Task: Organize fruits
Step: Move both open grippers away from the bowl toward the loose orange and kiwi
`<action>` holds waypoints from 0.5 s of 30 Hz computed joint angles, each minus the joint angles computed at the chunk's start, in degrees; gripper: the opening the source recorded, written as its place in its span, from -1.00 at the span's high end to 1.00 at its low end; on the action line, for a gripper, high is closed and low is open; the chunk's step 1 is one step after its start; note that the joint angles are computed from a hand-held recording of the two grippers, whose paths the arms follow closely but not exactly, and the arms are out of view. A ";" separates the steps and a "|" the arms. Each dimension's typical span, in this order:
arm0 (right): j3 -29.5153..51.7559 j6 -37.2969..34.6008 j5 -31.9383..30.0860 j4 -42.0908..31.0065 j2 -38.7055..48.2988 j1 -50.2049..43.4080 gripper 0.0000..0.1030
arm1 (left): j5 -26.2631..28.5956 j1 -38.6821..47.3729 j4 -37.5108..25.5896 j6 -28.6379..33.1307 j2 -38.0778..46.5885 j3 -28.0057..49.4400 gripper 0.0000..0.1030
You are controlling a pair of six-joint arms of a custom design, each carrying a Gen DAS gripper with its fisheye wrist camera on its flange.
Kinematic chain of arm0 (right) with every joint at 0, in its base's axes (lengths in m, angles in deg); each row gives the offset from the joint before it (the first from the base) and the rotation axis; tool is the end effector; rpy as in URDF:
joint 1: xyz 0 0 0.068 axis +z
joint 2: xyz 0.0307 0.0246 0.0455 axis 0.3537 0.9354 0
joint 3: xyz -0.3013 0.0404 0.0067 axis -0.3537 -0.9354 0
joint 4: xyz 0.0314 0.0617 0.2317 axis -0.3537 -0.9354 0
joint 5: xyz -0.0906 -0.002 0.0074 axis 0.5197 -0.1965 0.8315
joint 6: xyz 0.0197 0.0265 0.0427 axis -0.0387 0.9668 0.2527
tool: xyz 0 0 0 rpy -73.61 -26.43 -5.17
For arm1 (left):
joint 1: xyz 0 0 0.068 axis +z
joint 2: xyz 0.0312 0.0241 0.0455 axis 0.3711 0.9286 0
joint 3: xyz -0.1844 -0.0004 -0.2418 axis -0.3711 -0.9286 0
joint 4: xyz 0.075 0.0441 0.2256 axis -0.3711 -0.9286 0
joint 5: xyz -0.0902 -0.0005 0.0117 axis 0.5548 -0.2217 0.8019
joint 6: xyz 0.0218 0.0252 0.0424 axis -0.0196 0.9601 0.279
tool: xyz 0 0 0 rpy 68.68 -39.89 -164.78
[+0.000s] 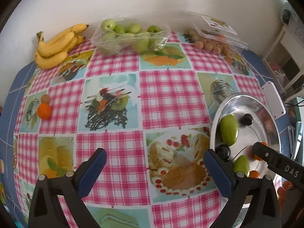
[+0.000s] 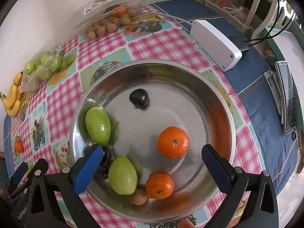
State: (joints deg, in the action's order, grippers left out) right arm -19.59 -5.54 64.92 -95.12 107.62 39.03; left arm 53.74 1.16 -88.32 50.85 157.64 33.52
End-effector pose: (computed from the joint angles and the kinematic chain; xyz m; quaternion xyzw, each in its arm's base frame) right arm 0.3064 0.1002 0.1412 0.0713 0.9899 0.0302 0.1185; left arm 0.2659 -0.0945 0.1295 -0.0988 0.9759 -0.0130 0.1941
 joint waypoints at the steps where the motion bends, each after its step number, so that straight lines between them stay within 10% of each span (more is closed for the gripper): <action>1: -0.02 0.05 -0.32 -0.33 -0.06 0.16 -1.00 | -0.23 0.37 -0.21 0.08 -0.29 -0.41 -1.00; 15: -0.38 2.24 -2.64 -2.80 -0.78 4.28 -1.00 | -0.82 6.93 -0.52 2.72 -4.87 -6.21 -1.00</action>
State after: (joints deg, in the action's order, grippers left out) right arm -19.97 -3.30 62.28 -97.93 106.83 43.31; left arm 52.92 8.10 -88.84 53.57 152.77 27.30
